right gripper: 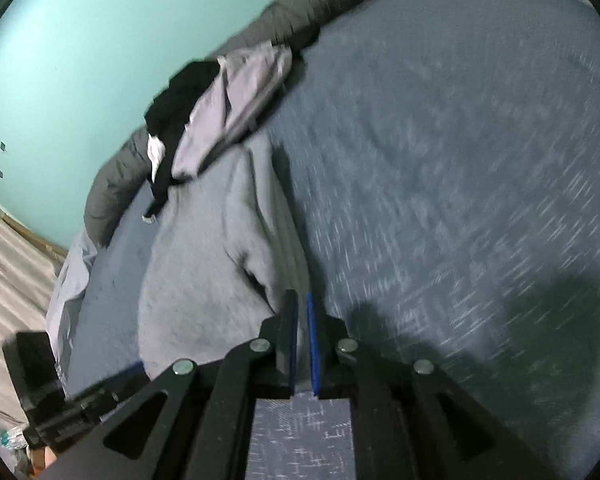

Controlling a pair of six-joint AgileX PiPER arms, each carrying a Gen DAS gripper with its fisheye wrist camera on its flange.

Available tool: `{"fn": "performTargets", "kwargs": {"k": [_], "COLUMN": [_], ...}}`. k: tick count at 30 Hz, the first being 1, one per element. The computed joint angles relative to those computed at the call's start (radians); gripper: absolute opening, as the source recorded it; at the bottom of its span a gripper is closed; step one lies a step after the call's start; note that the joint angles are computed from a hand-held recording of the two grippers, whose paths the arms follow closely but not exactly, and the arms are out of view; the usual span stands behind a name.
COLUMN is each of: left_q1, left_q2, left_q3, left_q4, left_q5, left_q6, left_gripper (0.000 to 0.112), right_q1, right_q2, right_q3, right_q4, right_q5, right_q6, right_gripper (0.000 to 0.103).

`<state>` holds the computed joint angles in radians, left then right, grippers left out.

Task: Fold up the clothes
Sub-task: 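Move both open grippers to the end of the folded sweatshirt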

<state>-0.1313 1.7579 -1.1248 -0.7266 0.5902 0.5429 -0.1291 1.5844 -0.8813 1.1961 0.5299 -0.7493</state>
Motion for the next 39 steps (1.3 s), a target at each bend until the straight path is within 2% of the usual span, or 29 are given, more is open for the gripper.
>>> {"fn": "performTargets", "kwargs": {"k": [2, 6, 11, 15, 16, 19, 25, 31, 39], "left_q1": [0.006, 0.051, 0.120, 0.181, 0.193, 0.215, 0.240, 0.225, 0.166], "left_q2": [-0.038, -0.119, -0.226, -0.306, -0.323, -0.365, -0.402, -0.389, -0.311], "left_q3": [0.018, 0.066, 0.113, 0.127, 0.129, 0.117, 0.073, 0.039, -0.029], "left_q4": [0.015, -0.019, -0.061, -0.079, -0.081, -0.051, -0.007, 0.052, 0.159], "left_q5": [0.013, 0.037, 0.088, 0.144, 0.157, 0.197, 0.253, 0.230, 0.182], "left_q6": [-0.016, -0.011, 0.005, 0.012, 0.011, -0.018, -0.059, -0.120, -0.233], "left_gripper": [0.043, 0.043, 0.043, 0.043, 0.043, 0.044, 0.044, 0.044, 0.044], "right_q1": [-0.015, -0.016, -0.030, -0.066, -0.075, -0.086, -0.053, -0.017, 0.013], "right_q2": [-0.033, -0.110, -0.144, -0.186, -0.200, -0.230, -0.231, -0.205, -0.089], "right_q3": [-0.005, -0.036, -0.127, -0.195, -0.208, -0.262, -0.356, -0.382, -0.431], "right_q4": [-0.044, -0.238, -0.420, -0.491, -0.504, -0.560, -0.643, -0.641, -0.623], "right_q5": [0.040, 0.110, 0.283, 0.418, 0.438, 0.499, 0.561, 0.569, 0.555], "right_q6": [0.047, 0.189, 0.337, 0.428, 0.445, 0.508, 0.589, 0.601, 0.550], "right_gripper": [0.006, 0.006, 0.006, 0.006, 0.007, 0.020, 0.023, 0.024, 0.024]}}
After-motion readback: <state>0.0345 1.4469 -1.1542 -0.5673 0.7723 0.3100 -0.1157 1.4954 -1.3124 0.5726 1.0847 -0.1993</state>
